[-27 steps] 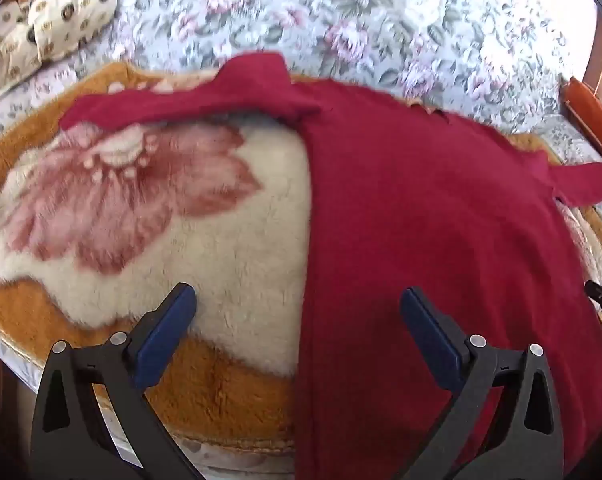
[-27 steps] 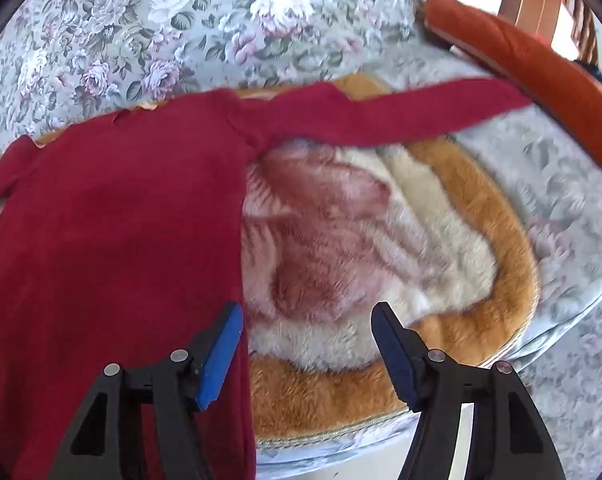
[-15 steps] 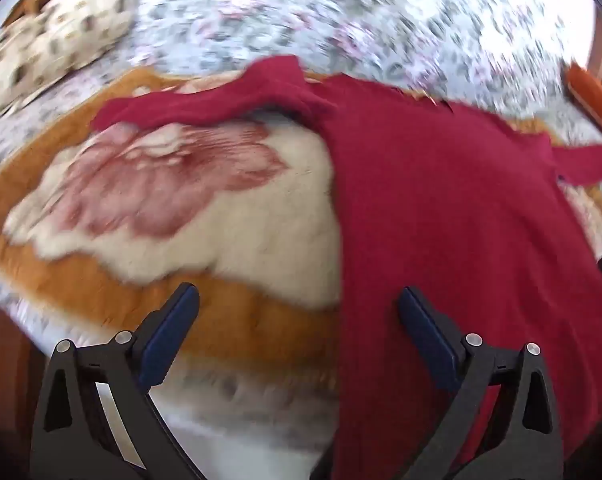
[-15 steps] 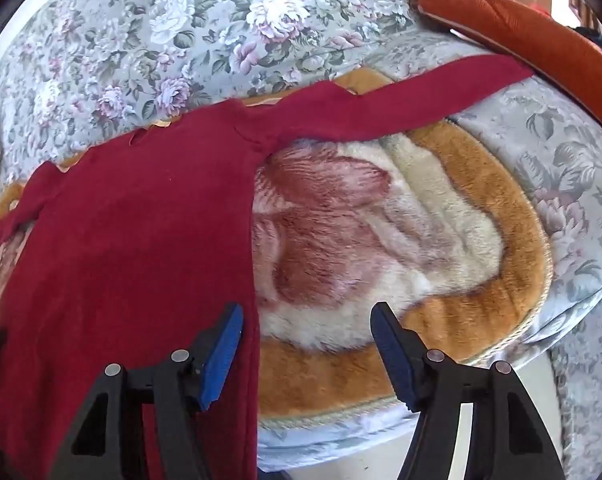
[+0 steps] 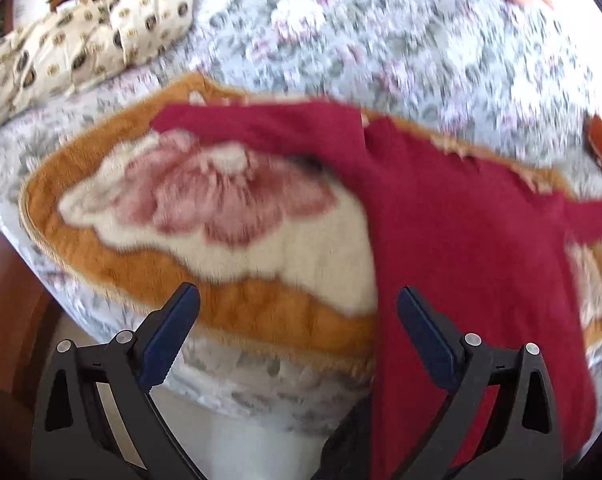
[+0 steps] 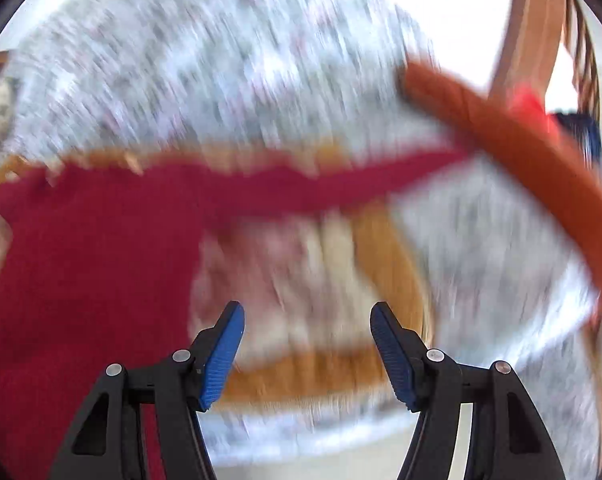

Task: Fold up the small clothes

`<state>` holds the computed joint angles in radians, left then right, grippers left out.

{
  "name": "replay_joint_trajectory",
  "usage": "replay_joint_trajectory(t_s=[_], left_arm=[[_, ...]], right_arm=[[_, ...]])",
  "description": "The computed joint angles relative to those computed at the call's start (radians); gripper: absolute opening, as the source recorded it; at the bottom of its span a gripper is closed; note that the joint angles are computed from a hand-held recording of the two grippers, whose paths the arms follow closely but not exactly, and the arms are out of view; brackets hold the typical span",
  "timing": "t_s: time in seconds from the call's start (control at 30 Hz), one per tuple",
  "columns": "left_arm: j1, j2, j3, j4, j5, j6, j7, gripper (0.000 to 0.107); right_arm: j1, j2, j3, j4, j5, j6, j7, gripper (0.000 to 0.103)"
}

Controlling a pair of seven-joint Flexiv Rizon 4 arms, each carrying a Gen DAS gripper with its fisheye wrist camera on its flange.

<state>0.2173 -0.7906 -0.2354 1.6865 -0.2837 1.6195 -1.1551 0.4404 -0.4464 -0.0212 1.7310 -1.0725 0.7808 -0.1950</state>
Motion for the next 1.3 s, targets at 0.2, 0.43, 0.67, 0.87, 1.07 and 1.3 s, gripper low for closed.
replay_joint_trajectory(t_s=[0.2, 0.43, 0.67, 0.87, 1.07, 1.3], left_arm=[[-0.024, -0.042, -0.073, -0.096, -0.044, -0.009, 0.037, 0.099], [-0.273, -0.125, 0.194, -0.291, -0.002, -0.17, -0.137, 0.099], [-0.343, -0.23, 0.291, -0.476, 0.071, -0.431, -0.212, 0.099], [-0.311, -0.254, 0.255, -0.539, 0.094, -0.561, -0.241, 0.099], [-0.324, -0.275, 0.272, -0.593, 0.142, -0.619, -0.275, 0.101], [-0.316, -0.3, 0.262, -0.656, 0.161, -0.69, -0.285, 0.103]], right_arm=[[-0.117, -0.17, -0.052, -0.133, -0.412, 0.507, 0.307, 0.102], [-0.032, -0.386, -0.104, -0.27, -0.111, 0.48, 0.117, 0.087], [-0.051, -0.489, 0.034, -0.419, 0.267, 0.221, -0.256, 0.087], [-0.113, -0.575, 0.167, -0.582, 0.554, 0.041, -0.473, 0.09], [-0.086, -0.564, 0.12, -0.569, 0.64, 0.045, -0.518, 0.097], [-0.057, -0.579, 0.07, -0.626, 0.736, 0.01, -0.586, 0.102]])
